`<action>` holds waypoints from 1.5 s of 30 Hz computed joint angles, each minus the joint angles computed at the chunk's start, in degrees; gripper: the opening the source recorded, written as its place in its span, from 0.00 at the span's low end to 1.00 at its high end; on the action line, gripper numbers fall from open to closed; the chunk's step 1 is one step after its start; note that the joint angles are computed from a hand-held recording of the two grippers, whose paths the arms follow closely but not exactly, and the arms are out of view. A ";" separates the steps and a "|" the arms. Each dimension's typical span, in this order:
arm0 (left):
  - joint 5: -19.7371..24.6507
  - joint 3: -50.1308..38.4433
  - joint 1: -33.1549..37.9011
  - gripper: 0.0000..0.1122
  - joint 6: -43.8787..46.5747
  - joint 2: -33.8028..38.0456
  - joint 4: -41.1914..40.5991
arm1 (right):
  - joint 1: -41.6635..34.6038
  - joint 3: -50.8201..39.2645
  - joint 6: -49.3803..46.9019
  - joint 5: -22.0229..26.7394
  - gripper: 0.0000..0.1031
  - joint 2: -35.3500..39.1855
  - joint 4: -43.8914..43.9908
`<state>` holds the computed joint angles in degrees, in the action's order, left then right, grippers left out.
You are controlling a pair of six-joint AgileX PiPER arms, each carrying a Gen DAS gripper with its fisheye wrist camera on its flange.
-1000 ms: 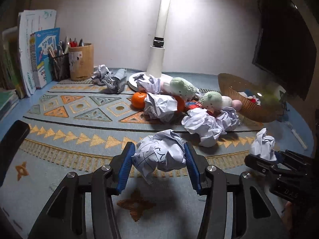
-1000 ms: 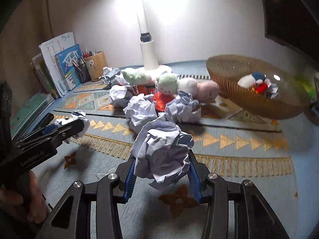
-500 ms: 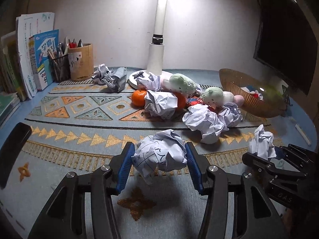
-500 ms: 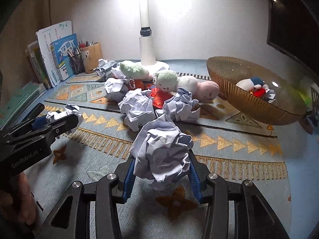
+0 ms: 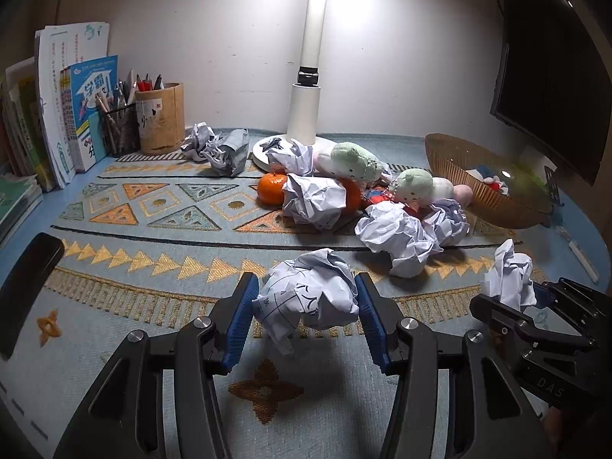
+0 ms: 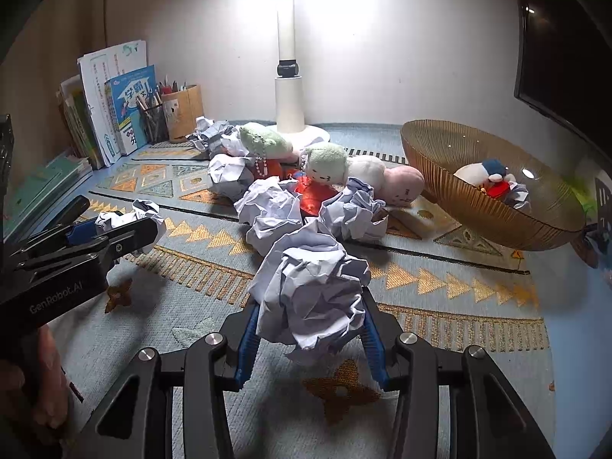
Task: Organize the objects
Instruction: 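Carry both paper balls over the amber bowl and release them, then move both tools back to the remaining paper balls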
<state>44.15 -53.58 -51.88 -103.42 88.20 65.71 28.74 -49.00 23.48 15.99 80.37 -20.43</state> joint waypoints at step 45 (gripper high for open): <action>-1.16 -5.88 0.80 0.91 6.05 -1.54 -3.38 | -17.01 -6.07 -39.00 8.70 0.69 -2.86 48.37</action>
<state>42.99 -59.46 -51.08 -97.37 86.67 62.33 11.72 -55.07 -15.52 24.69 77.51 27.95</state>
